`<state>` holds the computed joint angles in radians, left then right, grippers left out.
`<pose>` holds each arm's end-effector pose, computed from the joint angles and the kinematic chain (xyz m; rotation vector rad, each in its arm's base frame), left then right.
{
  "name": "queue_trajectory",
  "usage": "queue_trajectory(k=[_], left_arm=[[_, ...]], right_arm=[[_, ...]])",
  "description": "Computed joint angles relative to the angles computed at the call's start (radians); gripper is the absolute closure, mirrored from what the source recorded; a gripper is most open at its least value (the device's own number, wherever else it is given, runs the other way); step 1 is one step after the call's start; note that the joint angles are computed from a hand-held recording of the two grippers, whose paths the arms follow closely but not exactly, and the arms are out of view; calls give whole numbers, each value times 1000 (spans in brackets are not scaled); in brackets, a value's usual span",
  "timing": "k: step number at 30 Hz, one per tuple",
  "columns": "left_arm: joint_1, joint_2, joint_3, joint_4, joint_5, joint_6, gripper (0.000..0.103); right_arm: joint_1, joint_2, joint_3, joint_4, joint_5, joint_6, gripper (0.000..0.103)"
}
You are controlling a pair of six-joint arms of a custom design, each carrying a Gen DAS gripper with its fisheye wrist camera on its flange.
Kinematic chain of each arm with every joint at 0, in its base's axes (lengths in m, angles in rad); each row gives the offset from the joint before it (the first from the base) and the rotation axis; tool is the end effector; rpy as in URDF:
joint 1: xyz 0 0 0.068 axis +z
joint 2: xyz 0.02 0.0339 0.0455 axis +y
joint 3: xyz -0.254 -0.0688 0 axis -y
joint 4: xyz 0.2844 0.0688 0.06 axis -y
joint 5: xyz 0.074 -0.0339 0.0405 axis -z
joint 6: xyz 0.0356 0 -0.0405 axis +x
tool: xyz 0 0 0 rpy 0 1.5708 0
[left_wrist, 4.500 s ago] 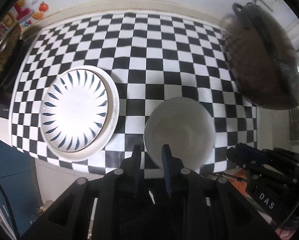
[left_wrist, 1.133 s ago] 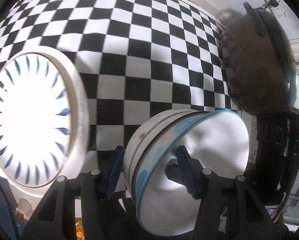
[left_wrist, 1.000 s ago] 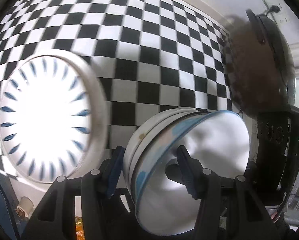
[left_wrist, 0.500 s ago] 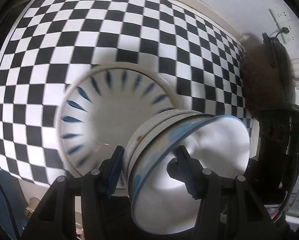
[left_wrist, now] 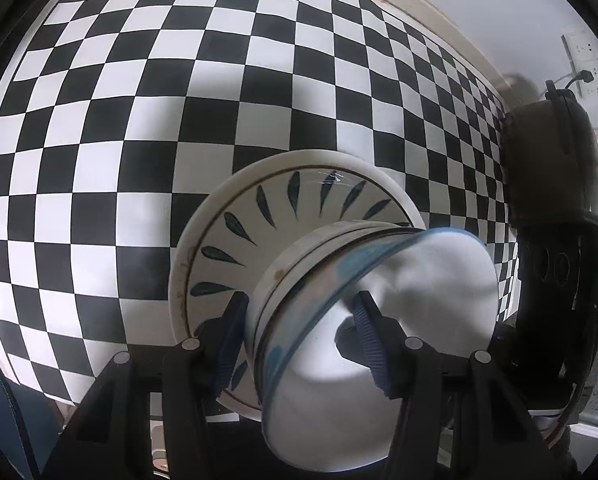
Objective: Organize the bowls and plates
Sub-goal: 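Carry the bowl stack with both tools and lower it onto the blue-leaf plate, then open both tools and lift them away from the stack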
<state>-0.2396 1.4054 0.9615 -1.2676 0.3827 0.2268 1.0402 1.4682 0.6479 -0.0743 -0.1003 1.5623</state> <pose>0.2356 -0.0712 0.1901 -0.6417 -2.8758 0.5694 0.1489 0.2608 0.1137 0.6948 2.7977 1.0153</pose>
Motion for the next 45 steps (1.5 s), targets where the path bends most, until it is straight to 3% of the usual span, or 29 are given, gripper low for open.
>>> queue_trajectory(k=[10,24,31,35,43,45], left_arm=[[18,23,5,4,1,25,52],[-20,21,4,21,15,-26,53],[-27,-12,4,28,3,-29,53],[-39,-86,0,31,-52,-26,53],[-42,-306,-34,26,-201,1,51],[-41,-364,-43,18,-226,11,44]], right_arm=[[-22,47,23,13,-18,-7,46],[-42,-15,-33,2,-39,1,46],[-46,-45,20,-152,-26,-44,46],[-38,-53,76,-273,4,-67,46],[68,-30,265,-610,168,-36,46],[105,-16,323,-695,213,-14,44]])
